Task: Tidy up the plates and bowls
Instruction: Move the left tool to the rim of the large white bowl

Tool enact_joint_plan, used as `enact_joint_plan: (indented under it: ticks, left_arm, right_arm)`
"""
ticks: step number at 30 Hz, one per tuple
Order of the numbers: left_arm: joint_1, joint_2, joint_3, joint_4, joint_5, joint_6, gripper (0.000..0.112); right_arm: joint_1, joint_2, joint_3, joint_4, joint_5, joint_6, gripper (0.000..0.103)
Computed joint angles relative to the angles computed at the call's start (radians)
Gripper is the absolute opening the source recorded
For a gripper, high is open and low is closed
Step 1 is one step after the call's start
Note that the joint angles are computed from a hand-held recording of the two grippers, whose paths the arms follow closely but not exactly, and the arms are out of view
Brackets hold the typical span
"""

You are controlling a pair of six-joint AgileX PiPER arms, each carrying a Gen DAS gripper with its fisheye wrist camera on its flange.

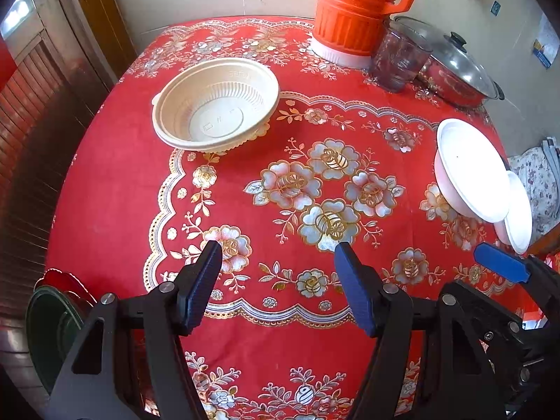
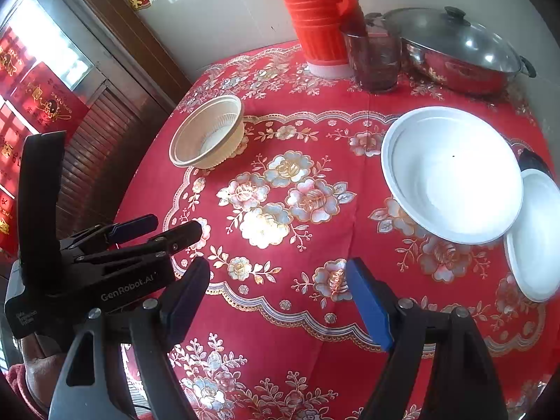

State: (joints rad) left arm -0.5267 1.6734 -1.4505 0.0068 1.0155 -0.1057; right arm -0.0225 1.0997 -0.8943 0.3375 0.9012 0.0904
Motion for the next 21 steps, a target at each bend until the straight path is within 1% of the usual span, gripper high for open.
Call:
enact_joint_plan:
  ticks: [11,21]
  left_arm:
    - [-0.03,0.024,-0.012,0.012,-0.001,-0.018,0.067]
    - [-0.09,0.056,-0.038,0.022,0.003,-0.038,0.067]
  right_arm:
    - [-0.074,-0.024,0.023,0.026,0.026,-0.05,0.081]
    - [-0.201,-0.057,0.047,0.063,0.073,-0.135,0.082]
